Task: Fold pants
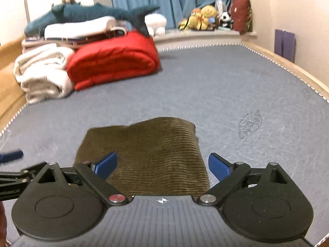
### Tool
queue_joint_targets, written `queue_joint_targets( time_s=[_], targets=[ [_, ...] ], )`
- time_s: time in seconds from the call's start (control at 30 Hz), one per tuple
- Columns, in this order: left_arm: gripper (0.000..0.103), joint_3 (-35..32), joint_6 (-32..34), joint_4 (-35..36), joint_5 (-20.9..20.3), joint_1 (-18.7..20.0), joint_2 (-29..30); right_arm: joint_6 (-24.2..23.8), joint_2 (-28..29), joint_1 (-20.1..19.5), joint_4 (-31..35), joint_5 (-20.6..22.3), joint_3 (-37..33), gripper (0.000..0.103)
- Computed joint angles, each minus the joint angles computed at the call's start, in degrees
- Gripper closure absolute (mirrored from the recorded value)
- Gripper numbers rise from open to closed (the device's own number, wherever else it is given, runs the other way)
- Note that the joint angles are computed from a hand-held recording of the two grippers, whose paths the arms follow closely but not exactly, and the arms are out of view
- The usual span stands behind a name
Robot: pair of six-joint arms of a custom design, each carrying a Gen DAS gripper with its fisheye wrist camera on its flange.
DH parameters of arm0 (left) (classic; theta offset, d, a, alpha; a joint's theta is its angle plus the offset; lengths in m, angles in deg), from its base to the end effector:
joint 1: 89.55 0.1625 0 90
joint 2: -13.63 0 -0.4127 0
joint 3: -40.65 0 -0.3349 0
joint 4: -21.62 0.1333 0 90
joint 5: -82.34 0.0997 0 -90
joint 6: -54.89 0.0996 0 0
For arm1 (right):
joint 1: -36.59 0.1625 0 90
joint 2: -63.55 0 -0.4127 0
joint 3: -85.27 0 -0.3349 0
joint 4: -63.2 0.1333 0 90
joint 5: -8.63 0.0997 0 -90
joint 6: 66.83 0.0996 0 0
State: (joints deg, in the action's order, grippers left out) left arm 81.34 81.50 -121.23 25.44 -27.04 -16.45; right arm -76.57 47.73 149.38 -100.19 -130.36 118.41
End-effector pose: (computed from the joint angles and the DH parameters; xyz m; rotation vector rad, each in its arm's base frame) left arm -0.2103 -0.8107 0.3129 0.8525 2.2800 -0.9396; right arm 0.3738 -0.7396 0.2215 0.0998 -2.1754 1.2292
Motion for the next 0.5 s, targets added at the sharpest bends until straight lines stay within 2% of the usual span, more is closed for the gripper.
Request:
queue_joint_targets(
  time_s=[0.07, 0.1, 0.13, 0.17, 0.2, 0.27, 0.3, 0.37, 0.43, 0.5],
  targets=[
    [0.0, 1.99, -0.59, -0.65, 1.13, 0.62, 0.05, -3.94, -0.66, -0.68, -8.23, 2.02, 4.76, 0.005],
    [0.0, 1.41, -1.79, 1.87, 3.07, 0.45, 0.49, -5.68, -0.57, -1.34, -10.4, 2.48, 6.33, 0.005],
    [0.0, 1.32, -3.59, 4.85, 3.48, 0.49, 0.3, -5.92, -0.62, -1.73, -10.17, 1.36, 7.64, 0.006],
    [0.0, 2.3, -4.28, 5.43, 2.04, 0.52, -0.39, -4.07, -0.82, -2.0, -7.53, 0.06, 8.2, 0.007],
    [0.0, 3.76, -3.31, 3.88, 1.12, 0.5, -0.86, -1.38, -1.51, -2.15, -5.09, 0.54, 8.79, 0.008],
    [0.0, 5.77, -0.29, 0.28, 3.09, -0.09, -0.74, -0.31, -3.68, -2.72, -5.82, 5.31, 11.71, 0.007],
    [0.0, 5.41, -0.38, -0.06, 3.57, -0.14, -0.2, -1.66, -3.57, -2.86, -6.31, 5.69, 11.48, 0.006],
    [0.0, 3.72, -3.28, 2.32, 3.75, -0.1, 0.54, -3.14, -2.29, -2.83, -5.59, 3.02, 9.32, 0.005],
    [0.0, -2.11, -6.1, 7.4, 4.52, 0.27, 3.27, -0.69, -2.44, -3.37, -2.7, 2.74, 8.95, 0.005],
    [0.0, -5.21, -8.1, 10.85, 5.71, 0.19, 4.31, 1.31, -2.37, -3.78, -0.72, 2.88, 8.65, 0.005]
  ],
)
